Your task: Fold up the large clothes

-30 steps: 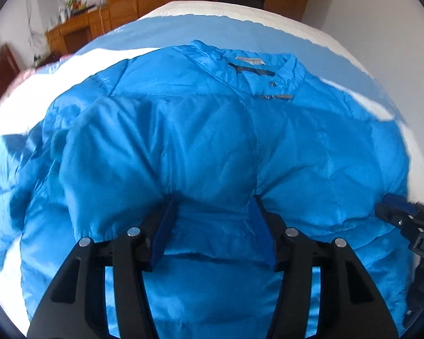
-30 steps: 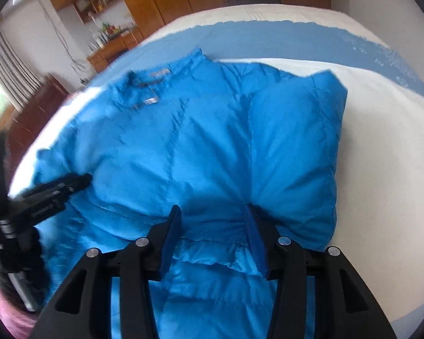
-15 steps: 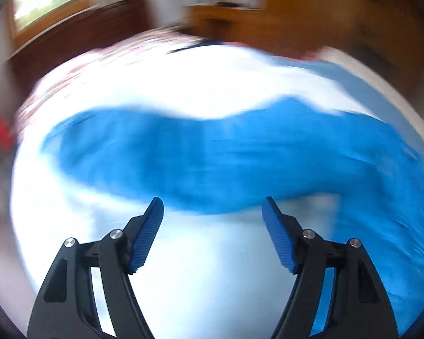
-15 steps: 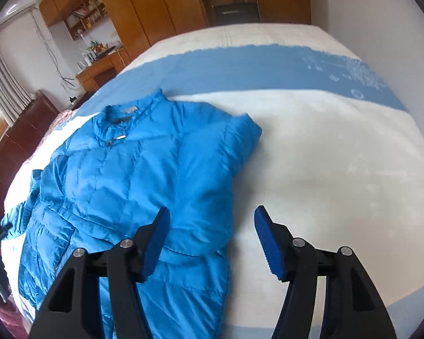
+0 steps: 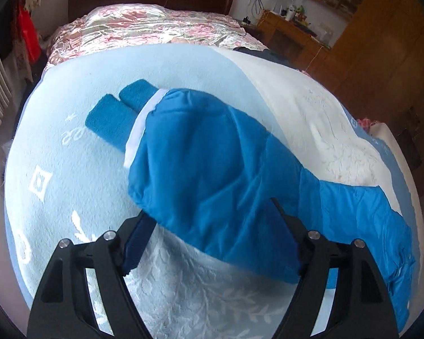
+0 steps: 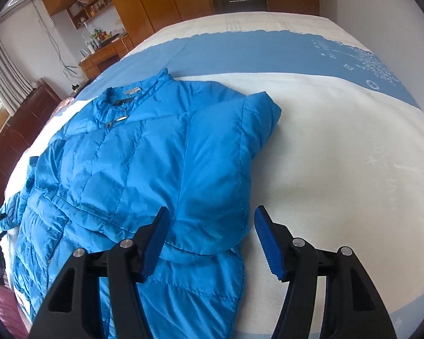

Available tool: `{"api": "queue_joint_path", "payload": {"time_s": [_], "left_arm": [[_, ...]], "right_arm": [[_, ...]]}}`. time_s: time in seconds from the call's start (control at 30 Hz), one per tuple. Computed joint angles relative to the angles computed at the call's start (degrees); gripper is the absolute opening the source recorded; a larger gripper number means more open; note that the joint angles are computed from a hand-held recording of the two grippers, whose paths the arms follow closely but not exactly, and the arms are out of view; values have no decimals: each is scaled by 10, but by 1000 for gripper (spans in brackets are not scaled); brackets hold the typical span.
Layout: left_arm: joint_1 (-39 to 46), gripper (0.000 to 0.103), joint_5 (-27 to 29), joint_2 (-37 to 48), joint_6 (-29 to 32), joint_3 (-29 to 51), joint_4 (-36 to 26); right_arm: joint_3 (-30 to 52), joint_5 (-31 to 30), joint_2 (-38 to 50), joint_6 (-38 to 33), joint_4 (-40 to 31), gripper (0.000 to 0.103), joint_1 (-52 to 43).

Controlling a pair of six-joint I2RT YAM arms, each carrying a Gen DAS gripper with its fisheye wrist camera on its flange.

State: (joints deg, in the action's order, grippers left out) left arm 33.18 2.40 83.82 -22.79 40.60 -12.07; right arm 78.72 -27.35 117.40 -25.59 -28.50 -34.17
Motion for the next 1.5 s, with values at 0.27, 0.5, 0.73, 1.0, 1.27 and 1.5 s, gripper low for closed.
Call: {"api": "queue_joint_path", "payload": {"time_s": [0.27,0.5,0.73,1.0,1.27,1.5], "left_arm": [[13,19,-20,-20,10,-10,2],[5,5,5,-14,-14,-25,46],[-61,2,25,-157,-23,-57,43],[-372,2,-115,-205,-52,12,11],[-603,2,-152,-29,-54,148,54],[-687,2,-112,162,-30,280,75]], "right_arm": [[5,17,21,4,2,62,11],[14,16,31,5,-3,62,9],[-13,8,-9,1,6,62,4],[-57,-1,-67,-10,17,62,6],[-45,4,-47,-11,14,62,7],[-37,1,-35,-16,14,62,4]]}}
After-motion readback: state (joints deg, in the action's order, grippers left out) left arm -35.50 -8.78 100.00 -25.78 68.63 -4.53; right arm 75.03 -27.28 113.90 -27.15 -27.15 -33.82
